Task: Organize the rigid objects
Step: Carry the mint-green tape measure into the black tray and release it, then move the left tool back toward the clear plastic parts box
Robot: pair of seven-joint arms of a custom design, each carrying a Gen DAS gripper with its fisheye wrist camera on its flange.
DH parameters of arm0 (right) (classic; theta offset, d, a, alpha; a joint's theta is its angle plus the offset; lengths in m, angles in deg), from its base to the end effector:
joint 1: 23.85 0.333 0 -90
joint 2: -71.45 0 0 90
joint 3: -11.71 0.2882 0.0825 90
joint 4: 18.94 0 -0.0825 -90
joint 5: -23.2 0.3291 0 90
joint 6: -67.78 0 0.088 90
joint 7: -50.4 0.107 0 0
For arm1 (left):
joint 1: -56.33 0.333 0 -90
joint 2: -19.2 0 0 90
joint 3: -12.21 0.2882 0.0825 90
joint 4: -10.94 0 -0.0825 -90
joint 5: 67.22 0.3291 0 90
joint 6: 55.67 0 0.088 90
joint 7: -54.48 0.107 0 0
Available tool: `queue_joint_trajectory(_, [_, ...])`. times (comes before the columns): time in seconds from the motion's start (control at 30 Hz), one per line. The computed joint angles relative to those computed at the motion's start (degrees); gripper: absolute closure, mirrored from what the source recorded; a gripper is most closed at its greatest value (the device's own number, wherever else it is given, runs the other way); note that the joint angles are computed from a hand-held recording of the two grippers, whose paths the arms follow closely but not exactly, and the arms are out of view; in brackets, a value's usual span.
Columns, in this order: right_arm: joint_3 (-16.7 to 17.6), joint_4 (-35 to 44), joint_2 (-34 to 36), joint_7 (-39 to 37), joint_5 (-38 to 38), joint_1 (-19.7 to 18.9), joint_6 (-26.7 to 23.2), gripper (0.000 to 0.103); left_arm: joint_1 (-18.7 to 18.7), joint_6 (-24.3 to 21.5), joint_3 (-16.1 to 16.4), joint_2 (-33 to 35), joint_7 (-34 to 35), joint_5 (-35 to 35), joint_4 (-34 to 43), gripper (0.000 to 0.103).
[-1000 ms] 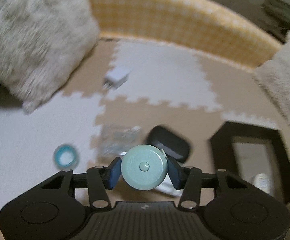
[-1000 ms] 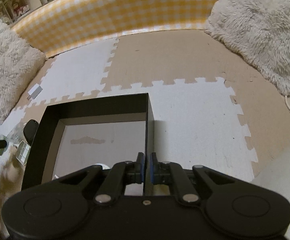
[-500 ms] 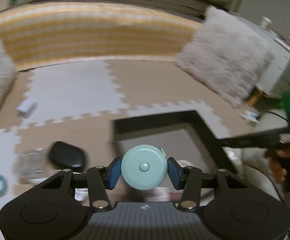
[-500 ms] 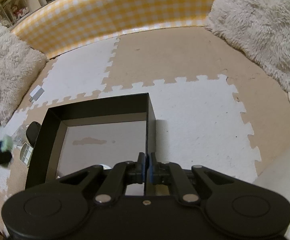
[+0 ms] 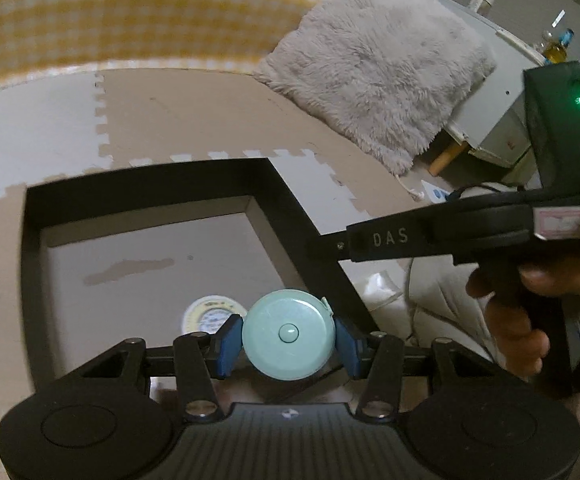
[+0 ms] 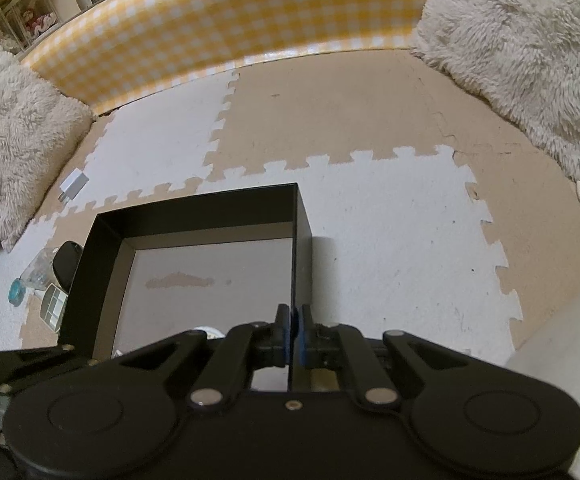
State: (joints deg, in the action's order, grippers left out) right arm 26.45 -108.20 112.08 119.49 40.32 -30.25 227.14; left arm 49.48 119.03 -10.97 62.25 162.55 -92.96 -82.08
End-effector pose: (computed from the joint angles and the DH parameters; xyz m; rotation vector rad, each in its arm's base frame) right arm 0.6824 0.0492 0.3083 -1.9392 1.6647 -0.2637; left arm 0.6270 -0.2556 0.2938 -1.7863 2.1888 -1.1567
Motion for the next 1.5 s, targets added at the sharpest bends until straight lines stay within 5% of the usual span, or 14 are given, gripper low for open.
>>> queue_joint_trajectory(0.23, [0.01, -0.02, -0.01, -0.15, 0.14, -0.04, -0.04, 0.098, 0.98, -0.22, -2.22, 2.61, 1.03, -0.76, 2.48, 0.051])
queue_joint_trajectory(0.37, [0.0, 0.06, 0.0, -0.31, 0.19, -0.06, -0.18, 0.098, 0.49, -1.12, -1.45, 2.55, 0.64, -0.85, 2.52, 0.035])
queue_joint_trajectory(0.63, [-0.07, -0.22, -0.21, -0.47, 0.24, -0.03, -0.11, 0.098, 1.04, -2.29, -1.92, 0.83, 2.06, -1.72, 1.0, 0.018])
queue_joint_trajectory(1.5, [0.2, -0.1, -0.15, -1.21, 0.63, -0.18, -0.2, 0.098, -4.24, -0.5, 5.65, -6.02, -2.15, 3.23, -5.59, 0.0])
